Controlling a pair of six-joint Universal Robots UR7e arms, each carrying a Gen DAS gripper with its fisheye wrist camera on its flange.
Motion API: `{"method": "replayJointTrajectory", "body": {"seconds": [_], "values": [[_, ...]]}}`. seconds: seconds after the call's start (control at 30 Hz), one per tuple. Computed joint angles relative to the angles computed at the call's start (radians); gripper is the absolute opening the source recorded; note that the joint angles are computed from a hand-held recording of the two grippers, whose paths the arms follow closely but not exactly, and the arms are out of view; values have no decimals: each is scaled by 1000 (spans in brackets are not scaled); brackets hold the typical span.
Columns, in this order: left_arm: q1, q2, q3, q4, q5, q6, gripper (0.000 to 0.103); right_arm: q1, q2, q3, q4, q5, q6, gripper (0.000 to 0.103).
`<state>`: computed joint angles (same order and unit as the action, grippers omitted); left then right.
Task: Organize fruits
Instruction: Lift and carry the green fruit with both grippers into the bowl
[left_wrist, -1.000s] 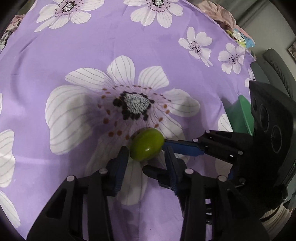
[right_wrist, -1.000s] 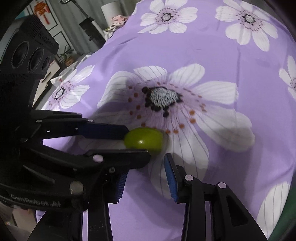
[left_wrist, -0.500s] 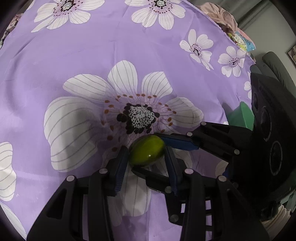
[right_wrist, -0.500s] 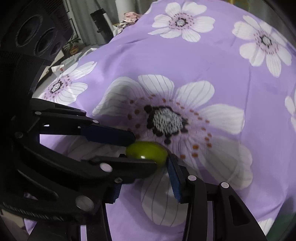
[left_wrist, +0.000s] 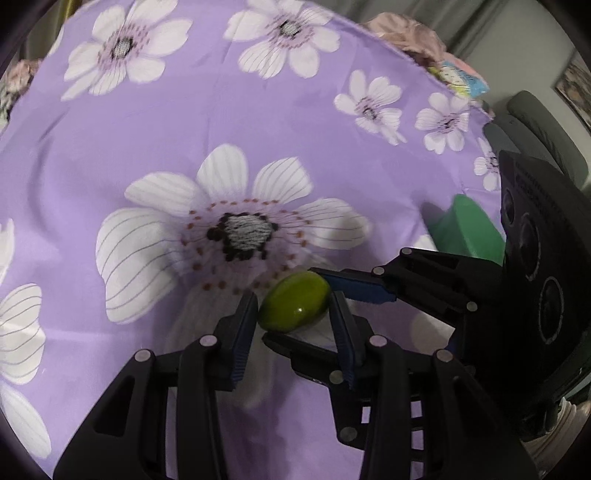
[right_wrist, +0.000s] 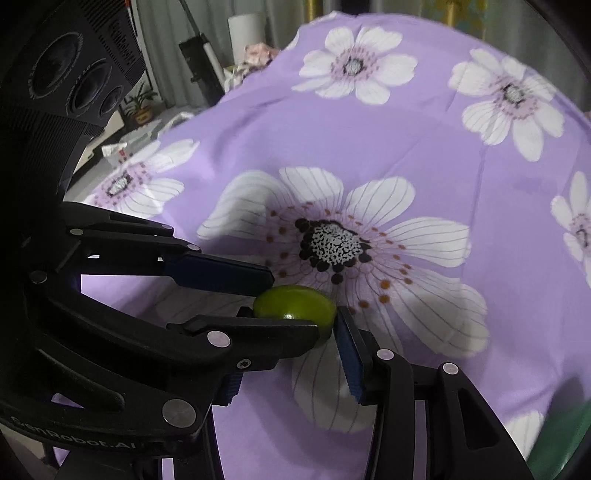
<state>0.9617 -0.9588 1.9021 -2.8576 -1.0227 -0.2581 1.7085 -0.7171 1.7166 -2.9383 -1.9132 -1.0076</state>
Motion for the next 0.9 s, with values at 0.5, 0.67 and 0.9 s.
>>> {"method": "replayJointTrajectory", "body": {"seconds": [0.5, 0.67, 0.9], "values": [[-160, -20, 121, -86, 35, 0, 40, -24, -226, 303, -251, 79, 15, 46], [-197, 3, 106, -76, 27, 12, 40, -42, -283, 354, -290, 89, 21, 46], [-234, 40, 73, -66, 17, 40, 40, -66, -352, 408, -337, 107, 31, 46]]}}
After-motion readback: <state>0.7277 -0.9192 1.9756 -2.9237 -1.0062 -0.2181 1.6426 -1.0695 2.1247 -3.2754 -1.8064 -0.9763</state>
